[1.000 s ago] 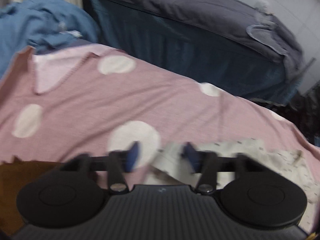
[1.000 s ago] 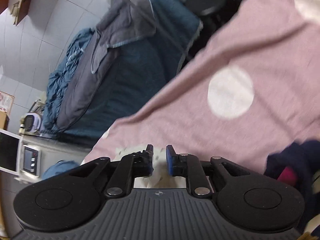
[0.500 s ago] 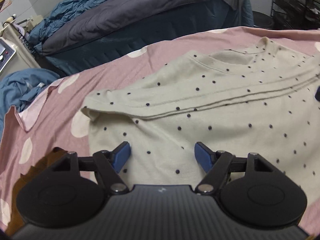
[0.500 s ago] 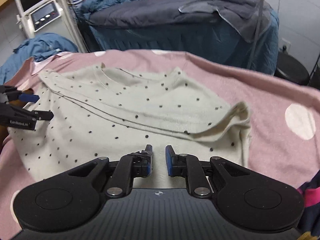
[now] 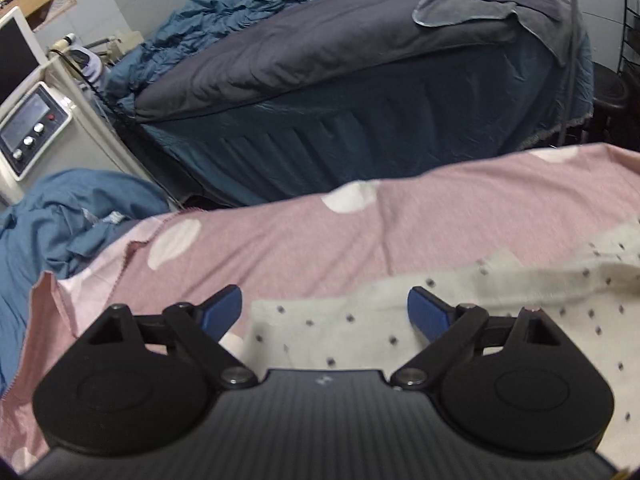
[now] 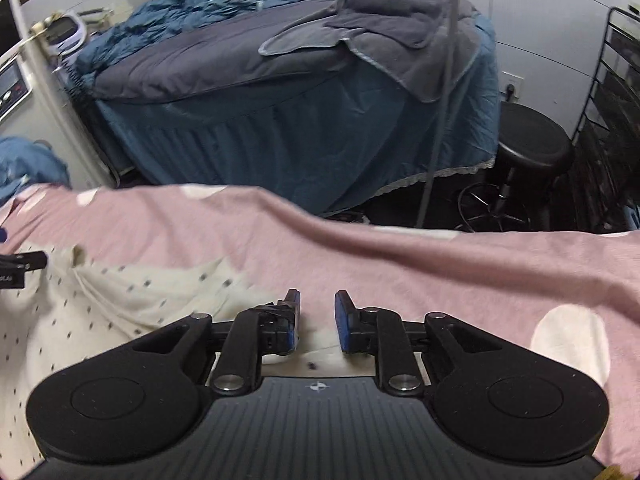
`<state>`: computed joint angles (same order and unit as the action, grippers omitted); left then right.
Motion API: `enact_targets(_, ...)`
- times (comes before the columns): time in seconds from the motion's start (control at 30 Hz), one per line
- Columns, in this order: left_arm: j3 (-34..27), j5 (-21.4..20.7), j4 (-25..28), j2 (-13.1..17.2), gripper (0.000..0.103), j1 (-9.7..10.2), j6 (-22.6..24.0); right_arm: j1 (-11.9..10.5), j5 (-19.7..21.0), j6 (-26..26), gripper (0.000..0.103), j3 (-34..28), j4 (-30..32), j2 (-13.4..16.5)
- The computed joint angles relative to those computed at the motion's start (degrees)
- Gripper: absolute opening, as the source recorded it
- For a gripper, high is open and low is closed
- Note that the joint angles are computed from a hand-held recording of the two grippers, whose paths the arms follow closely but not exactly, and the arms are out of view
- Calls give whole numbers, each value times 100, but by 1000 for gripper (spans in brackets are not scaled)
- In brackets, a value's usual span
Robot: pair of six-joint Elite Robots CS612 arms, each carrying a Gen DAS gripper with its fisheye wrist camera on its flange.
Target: Fold small clothes
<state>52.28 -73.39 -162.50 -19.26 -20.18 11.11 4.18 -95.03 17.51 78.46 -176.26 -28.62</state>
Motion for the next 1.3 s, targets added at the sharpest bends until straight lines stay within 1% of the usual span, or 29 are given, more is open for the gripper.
enact_targets(0.03, -62, 183, -67, 40, 95, -11, -13, -17, -78, 60, 35, 45, -96, -20)
enact_targets(0.07, -105, 355, -129, 66, 102, -20, -55, -37, -109, 84, 39, 104, -207, -47)
enact_targets(0.1, -140, 515, -188, 81, 103, -25, -145, -59, -100, 87, 41, 170, -287, -80)
enact_targets(0.13, -157, 551, -212, 75, 103, -16, -259, -87, -68, 77, 44, 241, -321, -123)
enact_targets(0.17, -136, 477, -201, 40, 103, 0, -370, -121, 3, 80, 46, 304, -320, -169)
enact_targets(0.2, -63, 302, -160, -35, 103, 20, -461, -166, 148, 99, 47, 390, -356, -220)
enact_targets(0.23, 58, 56, -183, -124, 102, 39, -464, -228, 361, 118, 52, 467, -409, -264)
enact_targets(0.27, 275, -330, -354, -248, 99, 63, -360, -283, 553, 131, 60, 550, -457, -308)
enact_targets(0.3, 636, -820, -680, -423, 98, 89, -104, -333, 731, 151, 66, 633, -456, -358)
enact_targets(0.33, 937, -1157, -912, -564, 98, 85, 189, -388, 940, 193, 73, 711, -430, -409)
enact_targets(0.37, 1317, -1488, -1173, -735, 98, 55, 622, -448, 1167, 238, 73, 784, -410, -452)
enact_targets(0.43, 2046, -1976, -1508, -1060, 97, -43, 1386, -558, 1599, 383, 73, 935, -346, -538)
enact_targets(0.5, 2678, -2527, -1668, -1341, 95, -128, 1858, -650, 1991, 503, 73, 1053, -248, -608)
enact_targets(0.57, 3233, -2833, -1891, -1555, 88, -247, 2295, -689, 2199, 473, 73, 1168, -180, -680)
enact_targets(0.63, 3752, -2916, -2212, -1717, 84, -416, 2806, -706, 2350, 411, 73, 1264, -103, -745)
enact_targets(0.7, 4106, -3054, -2300, -1825, 78, -545, 3363, -715, 2462, 346, 73, 1347, -76, -792)
enact_targets(0.73, 4265, -3054, -2391, -1865, 76, -617, 3601, -711, 2480, 313, 73, 1375, -57, -810)
enact_targets(0.83, 4536, -3098, -2665, -1872, 76, -767, 4234, -715, 2528, 234, 73, 1439, -40, -835)
enact_targets(0.9, 4610, -2863, -2806, -1812, 75, -894, 4564, -717, 2608, 222, 73, 1464, -27, -839)
enact_targets(0.97, 4612, -2517, -2842, -1726, 61, -1029, 4855, -727, 2596, 162, 73, 1489, -17, -837)
enact_targets(1.03, 4583, -2459, -3094, -1627, 61, -1088, 4946, -722, 2502, 174, 73, 1481, -2, -827)
enact_targets(1.1, 4510, -2360, -3164, -1571, 61, -1142, 4952, -720, 2323, 337, 73, 1452, -39, -799)
enact_targets(1.13, 4466, -2306, -3156, -1558, 61, -1161, 4926, -740, 2347, 444, 76, 1427, -38, -769)
enact_targets(1.2, 4408, -2246, -3098, -1546, 59, -1200, 4800, -798, 2557, 663, 76, 1331, 110, -688)
enact_targets(1.23, 4373, -2242, -3042, -1541, 56, -1206, 4706, -803, 2579, 736, 76, 1288, 161, -653)
enact_targets(1.3, 4322, -2301, -2773, -1581, 47, -1190, 4448, -811, 2698, 898, 77, 1241, 6, -570)
